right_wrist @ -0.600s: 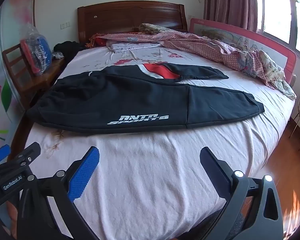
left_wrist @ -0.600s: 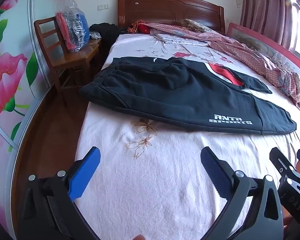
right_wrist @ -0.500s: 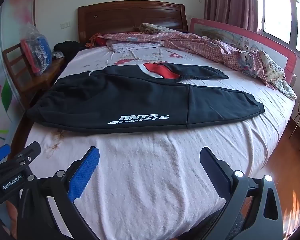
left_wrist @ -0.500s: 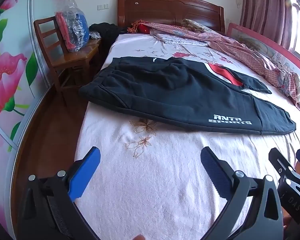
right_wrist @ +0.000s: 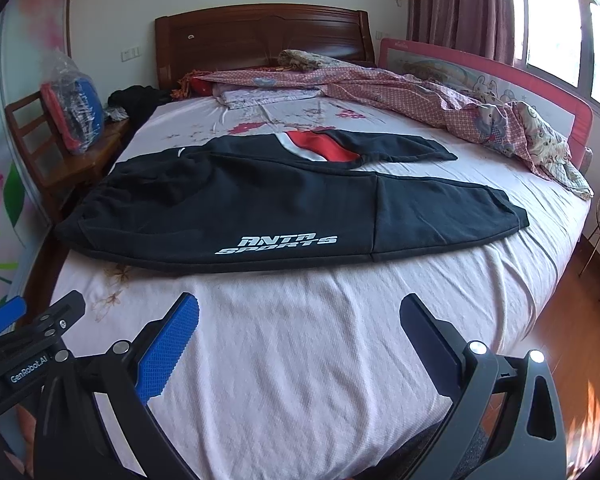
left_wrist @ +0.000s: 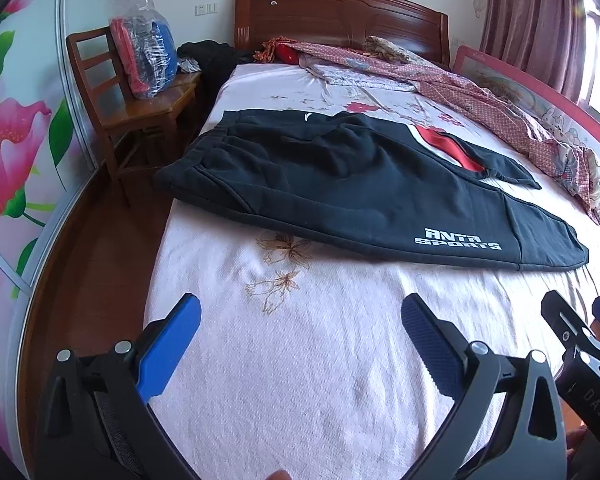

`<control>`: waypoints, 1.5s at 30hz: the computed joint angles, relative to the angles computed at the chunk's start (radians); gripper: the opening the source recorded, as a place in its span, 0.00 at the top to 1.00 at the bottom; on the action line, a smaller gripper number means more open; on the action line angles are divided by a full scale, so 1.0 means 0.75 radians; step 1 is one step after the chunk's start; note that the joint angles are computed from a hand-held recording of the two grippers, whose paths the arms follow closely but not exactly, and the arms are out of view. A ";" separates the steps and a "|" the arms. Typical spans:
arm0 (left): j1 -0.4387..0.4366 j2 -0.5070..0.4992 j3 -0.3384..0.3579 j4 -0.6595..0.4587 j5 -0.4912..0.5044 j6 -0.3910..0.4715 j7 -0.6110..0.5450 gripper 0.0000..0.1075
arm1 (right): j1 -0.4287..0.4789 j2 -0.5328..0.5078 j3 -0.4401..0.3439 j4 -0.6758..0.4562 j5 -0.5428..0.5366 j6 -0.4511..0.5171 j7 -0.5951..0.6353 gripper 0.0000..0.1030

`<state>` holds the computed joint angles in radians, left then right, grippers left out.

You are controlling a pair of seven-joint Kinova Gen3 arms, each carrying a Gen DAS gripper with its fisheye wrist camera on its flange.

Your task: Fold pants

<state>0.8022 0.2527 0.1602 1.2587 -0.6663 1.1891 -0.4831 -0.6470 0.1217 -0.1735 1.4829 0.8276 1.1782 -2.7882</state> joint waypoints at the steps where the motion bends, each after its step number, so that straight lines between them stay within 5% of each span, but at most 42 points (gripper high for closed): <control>1: -0.001 0.003 0.000 -0.004 0.003 0.005 -0.001 0.06 | 0.002 -0.001 0.000 -0.001 -0.003 -0.004 0.004 0.03; 30: -0.001 0.013 -0.011 -0.036 0.029 0.009 -0.031 0.06 | 0.013 -0.016 -0.007 0.001 0.015 -0.012 -0.004 0.03; 38: -0.003 0.042 -0.016 -0.097 0.071 0.091 -0.094 0.06 | 0.014 -0.009 -0.004 -0.014 0.009 -0.006 0.006 0.03; 45: -0.023 0.019 -0.022 -0.054 0.100 0.022 -0.097 0.06 | 0.028 -0.013 -0.001 -0.009 -0.039 -0.023 0.042 0.03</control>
<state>0.7852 0.2666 0.1437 1.2180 -0.5911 1.2052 -0.5560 -0.6263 0.1122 -0.1743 1.4760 0.7986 1.1611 -2.7568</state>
